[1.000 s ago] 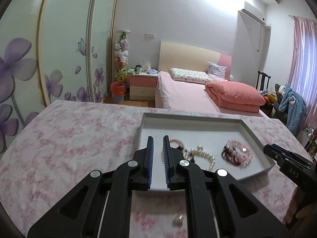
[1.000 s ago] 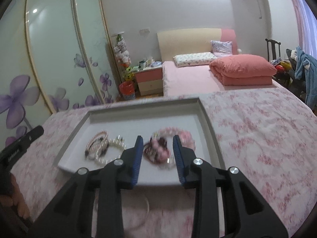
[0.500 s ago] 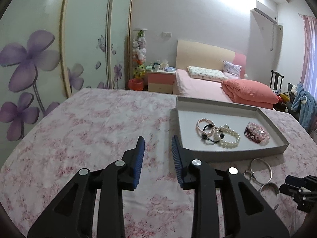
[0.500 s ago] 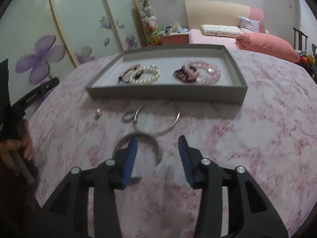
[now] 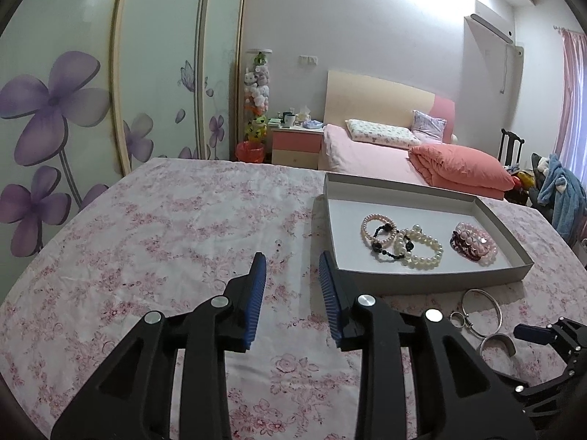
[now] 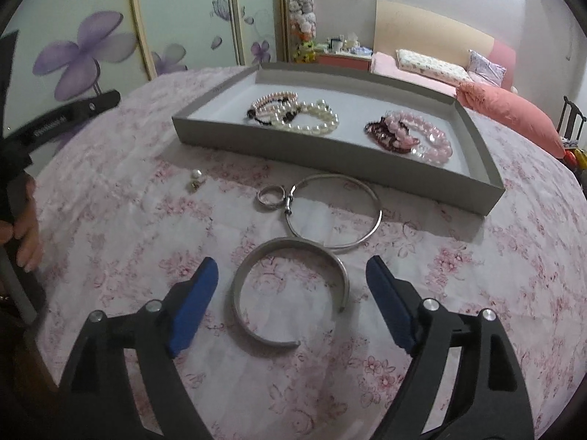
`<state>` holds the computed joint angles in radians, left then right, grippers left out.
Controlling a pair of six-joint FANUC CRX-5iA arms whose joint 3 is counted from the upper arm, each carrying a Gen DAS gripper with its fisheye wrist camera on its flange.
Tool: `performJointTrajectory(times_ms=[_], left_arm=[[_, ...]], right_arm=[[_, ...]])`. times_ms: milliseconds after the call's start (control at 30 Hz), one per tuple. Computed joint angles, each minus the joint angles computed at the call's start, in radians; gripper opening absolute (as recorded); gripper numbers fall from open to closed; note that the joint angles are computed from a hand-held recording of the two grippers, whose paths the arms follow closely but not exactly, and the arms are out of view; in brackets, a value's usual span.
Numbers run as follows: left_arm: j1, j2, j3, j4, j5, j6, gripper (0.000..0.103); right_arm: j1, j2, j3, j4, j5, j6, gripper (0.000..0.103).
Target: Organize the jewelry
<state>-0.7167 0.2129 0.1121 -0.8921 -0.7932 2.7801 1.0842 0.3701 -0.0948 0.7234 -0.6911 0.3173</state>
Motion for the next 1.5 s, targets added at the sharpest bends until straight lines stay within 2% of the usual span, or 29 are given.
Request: performJointTrajectory(times_ms=[33,67,200,333,533,667,767,933,1100,1300,1500], left_arm=[[0.000,0.001,0.001,0.004,0.002,-0.004,0.032],[0.000,0.001,0.000,0.008,0.004,-0.010,0.032],[0.005,0.003,0.000,0.048,0.029,-0.055,0.034],[0.013,0.008,-0.002,0.111,0.069,-0.142,0.040],[0.035,0.037,-0.002,0.293,0.138,-0.390,0.041],[0.038,0.086,0.032,0.393,0.127,-0.538,0.041],[0.034,0.136,0.086,0.431,0.072,-0.592,0.041],[0.036,0.195,0.148,0.458,0.026,-0.610,0.034],[0.043,0.228,0.186,0.487,-0.021,-0.632,0.015],[0.042,0.224,0.193,0.458,-0.056,-0.588,0.014],[0.061,0.224,0.185,0.494,-0.055,-0.596,0.014]], right_arm=[[0.000,-0.002,-0.001,-0.007,0.000,0.003,0.075],[-0.003,0.000,0.004,-0.022,0.005,0.016,0.064],[-0.001,-0.019,-0.027,-0.006,-0.004,-0.017,0.064],[-0.008,-0.049,-0.070,0.018,-0.025,-0.077,0.064],[-0.048,-0.067,-0.100,0.048,-0.080,-0.224,0.064],[-0.056,-0.066,-0.103,0.057,-0.077,-0.237,0.064],[-0.060,-0.064,-0.103,0.061,-0.069,-0.238,0.064],[-0.065,-0.067,-0.104,0.056,-0.055,-0.237,0.064],[-0.066,-0.061,-0.095,0.054,-0.058,-0.232,0.064],[-0.067,-0.055,-0.085,0.049,-0.059,-0.225,0.064],[-0.061,-0.037,-0.054,0.025,-0.086,-0.196,0.066]])
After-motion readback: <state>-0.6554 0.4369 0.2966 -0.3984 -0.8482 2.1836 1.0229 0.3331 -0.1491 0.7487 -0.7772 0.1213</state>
